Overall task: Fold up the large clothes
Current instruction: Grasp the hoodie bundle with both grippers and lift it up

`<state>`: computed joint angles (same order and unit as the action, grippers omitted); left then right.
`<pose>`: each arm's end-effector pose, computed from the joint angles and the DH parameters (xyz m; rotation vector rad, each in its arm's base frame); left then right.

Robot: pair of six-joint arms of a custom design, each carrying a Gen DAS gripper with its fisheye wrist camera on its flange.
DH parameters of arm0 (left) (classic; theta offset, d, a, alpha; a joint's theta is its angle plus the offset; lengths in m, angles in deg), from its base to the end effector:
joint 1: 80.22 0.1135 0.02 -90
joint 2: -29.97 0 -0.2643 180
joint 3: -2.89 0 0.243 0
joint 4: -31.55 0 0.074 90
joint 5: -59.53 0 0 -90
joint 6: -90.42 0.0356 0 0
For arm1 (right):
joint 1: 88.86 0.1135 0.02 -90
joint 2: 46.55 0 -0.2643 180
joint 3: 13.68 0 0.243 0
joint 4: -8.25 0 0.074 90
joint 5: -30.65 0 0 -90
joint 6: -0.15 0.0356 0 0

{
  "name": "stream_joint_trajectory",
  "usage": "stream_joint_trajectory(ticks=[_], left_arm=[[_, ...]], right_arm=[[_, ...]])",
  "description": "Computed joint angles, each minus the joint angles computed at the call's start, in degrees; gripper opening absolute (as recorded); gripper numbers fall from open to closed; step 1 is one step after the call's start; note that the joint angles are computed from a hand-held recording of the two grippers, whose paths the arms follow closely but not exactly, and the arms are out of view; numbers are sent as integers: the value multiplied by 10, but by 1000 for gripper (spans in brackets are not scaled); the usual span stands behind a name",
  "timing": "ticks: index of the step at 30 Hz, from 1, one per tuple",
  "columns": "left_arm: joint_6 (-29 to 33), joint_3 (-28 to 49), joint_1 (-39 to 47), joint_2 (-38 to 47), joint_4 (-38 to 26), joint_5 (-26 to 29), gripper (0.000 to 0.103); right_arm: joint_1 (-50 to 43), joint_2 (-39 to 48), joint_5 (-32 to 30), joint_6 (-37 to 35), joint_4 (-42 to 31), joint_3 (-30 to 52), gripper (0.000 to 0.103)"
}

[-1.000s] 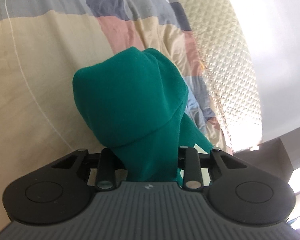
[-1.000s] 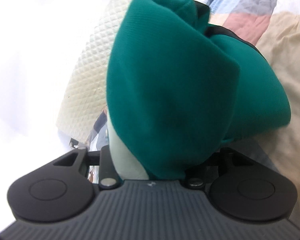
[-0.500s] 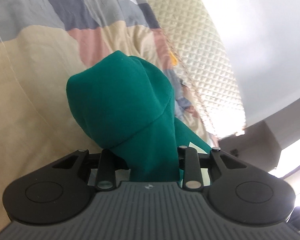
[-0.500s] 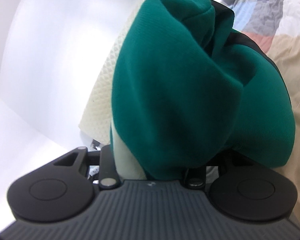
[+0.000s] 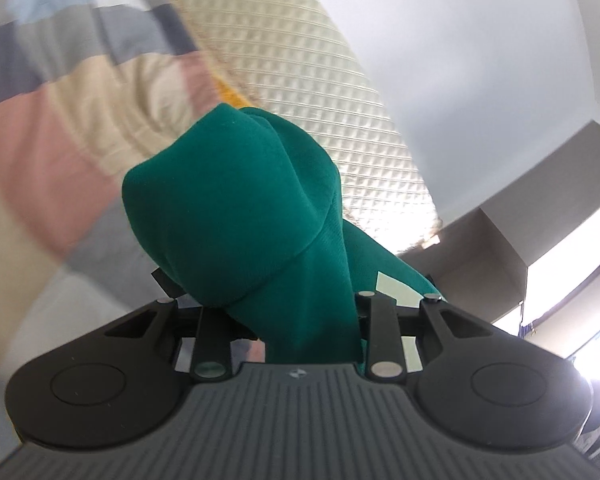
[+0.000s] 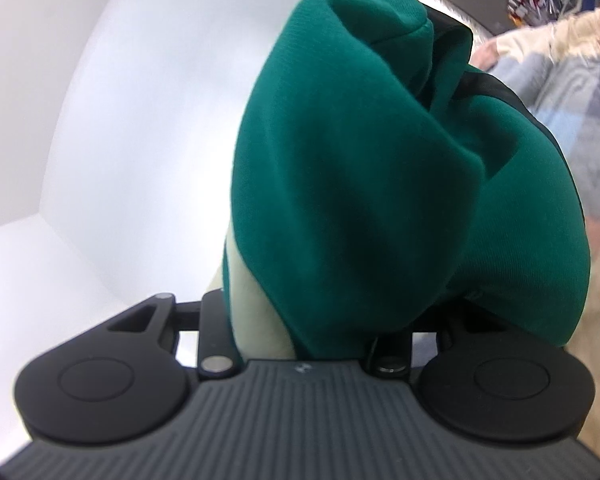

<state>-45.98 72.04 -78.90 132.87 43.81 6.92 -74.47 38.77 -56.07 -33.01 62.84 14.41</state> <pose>0.3766 -0.0129 0.1987 -0.3854 2.0045 -1.1409 0.2324 0.0575 0.1675 0.6567 1.5628 0.9029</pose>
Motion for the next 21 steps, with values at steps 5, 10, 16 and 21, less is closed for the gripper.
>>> stream_joint_trajectory(ticks=[5,10,16,21], left_arm=[[-8,168,-73,94,-63,-55,34],[-16,348,-134,240,-127,-106,35],[-2,544,-179,435,-163,-149,34],[30,689,-179,571,-209,-157,34]], right_arm=[[-120,83,-97,11,41,54,45],[-205,196,-154,-9,26,153,45],[-246,368,-169,4,84,235,45],[-254,554,-175,48,183,286,45]])
